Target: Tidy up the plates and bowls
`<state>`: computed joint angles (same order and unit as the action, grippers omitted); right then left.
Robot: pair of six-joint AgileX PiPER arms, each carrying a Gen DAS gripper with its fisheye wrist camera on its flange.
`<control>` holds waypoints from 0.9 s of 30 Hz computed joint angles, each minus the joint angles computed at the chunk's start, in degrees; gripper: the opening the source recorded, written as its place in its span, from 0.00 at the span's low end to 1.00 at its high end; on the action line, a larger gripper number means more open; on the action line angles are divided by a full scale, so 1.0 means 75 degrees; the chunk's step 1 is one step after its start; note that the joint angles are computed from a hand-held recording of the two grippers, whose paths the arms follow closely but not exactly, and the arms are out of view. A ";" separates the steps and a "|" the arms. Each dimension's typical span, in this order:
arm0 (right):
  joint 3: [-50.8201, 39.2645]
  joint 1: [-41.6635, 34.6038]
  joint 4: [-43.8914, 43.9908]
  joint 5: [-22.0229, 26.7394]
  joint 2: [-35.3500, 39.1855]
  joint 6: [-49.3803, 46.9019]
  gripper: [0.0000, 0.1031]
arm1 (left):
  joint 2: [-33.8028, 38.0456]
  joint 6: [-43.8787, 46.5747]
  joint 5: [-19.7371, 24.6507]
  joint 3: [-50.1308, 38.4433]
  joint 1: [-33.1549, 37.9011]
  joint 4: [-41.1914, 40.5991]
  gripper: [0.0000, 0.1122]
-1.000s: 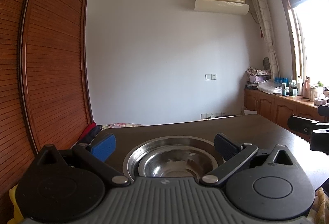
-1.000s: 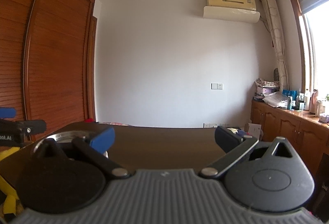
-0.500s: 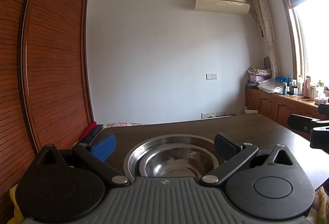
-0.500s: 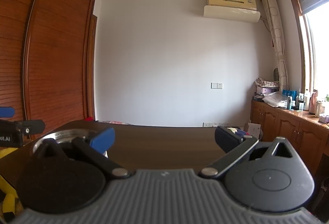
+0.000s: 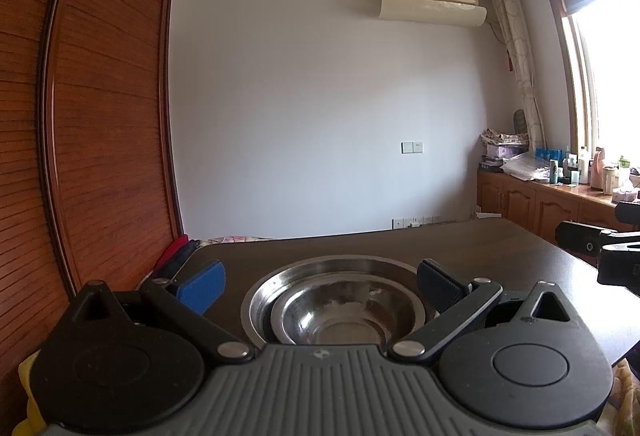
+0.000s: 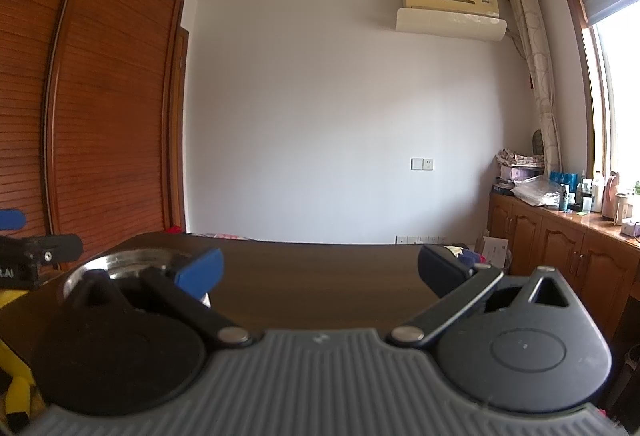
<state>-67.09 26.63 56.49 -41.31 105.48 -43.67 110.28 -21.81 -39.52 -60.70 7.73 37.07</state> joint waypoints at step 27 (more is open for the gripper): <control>-0.0024 0.0004 -0.0019 0.0021 0.0084 0.0074 1.00 | 0.0168 0.0081 -0.0156 0.0123 0.0066 -0.0033 0.92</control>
<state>-67.27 26.66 56.34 -41.15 106.11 -43.11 111.54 -21.20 -40.68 -59.78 8.23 36.82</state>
